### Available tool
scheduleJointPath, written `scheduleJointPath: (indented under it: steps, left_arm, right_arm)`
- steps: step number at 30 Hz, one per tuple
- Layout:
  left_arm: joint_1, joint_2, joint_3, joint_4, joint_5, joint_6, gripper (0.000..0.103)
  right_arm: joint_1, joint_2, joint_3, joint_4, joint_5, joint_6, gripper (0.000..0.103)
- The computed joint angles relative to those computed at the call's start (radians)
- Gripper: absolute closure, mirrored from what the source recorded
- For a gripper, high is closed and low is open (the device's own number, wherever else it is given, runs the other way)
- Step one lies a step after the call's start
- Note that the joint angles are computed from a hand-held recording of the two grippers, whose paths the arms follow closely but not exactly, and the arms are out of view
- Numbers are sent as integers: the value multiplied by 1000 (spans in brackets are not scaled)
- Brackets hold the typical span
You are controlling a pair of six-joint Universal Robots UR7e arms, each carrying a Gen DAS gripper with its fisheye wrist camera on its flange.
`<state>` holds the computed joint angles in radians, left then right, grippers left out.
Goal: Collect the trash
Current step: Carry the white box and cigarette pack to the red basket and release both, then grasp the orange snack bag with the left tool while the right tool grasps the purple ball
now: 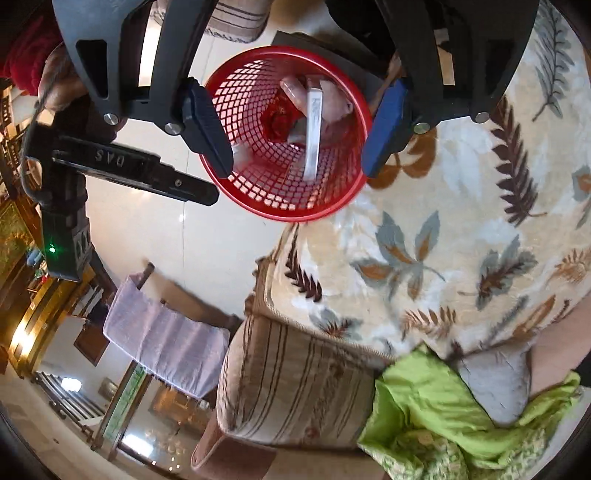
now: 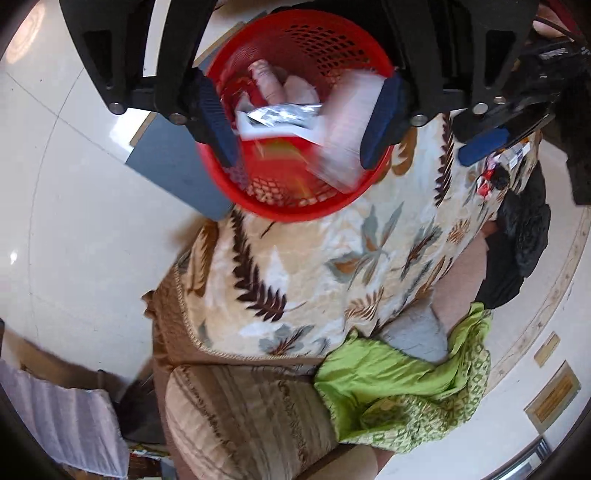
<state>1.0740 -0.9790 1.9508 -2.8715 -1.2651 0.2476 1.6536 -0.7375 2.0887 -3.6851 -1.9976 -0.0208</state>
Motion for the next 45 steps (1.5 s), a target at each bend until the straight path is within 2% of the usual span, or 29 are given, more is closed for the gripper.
scheduleJointPath:
  steps: [6,12,18,21,24,27,30,32,36,39,45]
  left_arm:
    - [14,-67,42,-61,106,-16,32]
    - [46,-154,95,-181,307,-78,32]
    - [116,-288,135,-204,386,-157,32]
    - [161,-359,174,-221,394,-171,32]
    - [208,-400,188,-252,416,-131,32]
    - [268,-436,164,-234,388,-135,32]
    - [308,-443,138,-284,416,-97,32]
    - [334,-437,110,-291,423,-91,32]
    - [413,-399,4,-256,386,-107,32]
    - [456,-355,-79,-223,351,-107,32]
    - [507,-222,-258,-193,341,-42,33]
  right_arm:
    - [37,54,-84,33,37,-46,29]
    - [100,174,-241,186,115,-90,29]
    - [182,299,-412,327,168,-163,29]
    - [219,358,-494,371,180,-185,29]
    - [257,430,-596,440,179,-210,29]
    - [288,507,-700,511,182,-237,29]
    - [314,582,-801,546,176,-278,29]
    - [330,624,-857,552,157,-305,29]
    - [335,666,-915,570,155,-321,29]
    - [327,665,-914,563,171,-305,29]
    - [323,655,-891,522,188,-318,29]
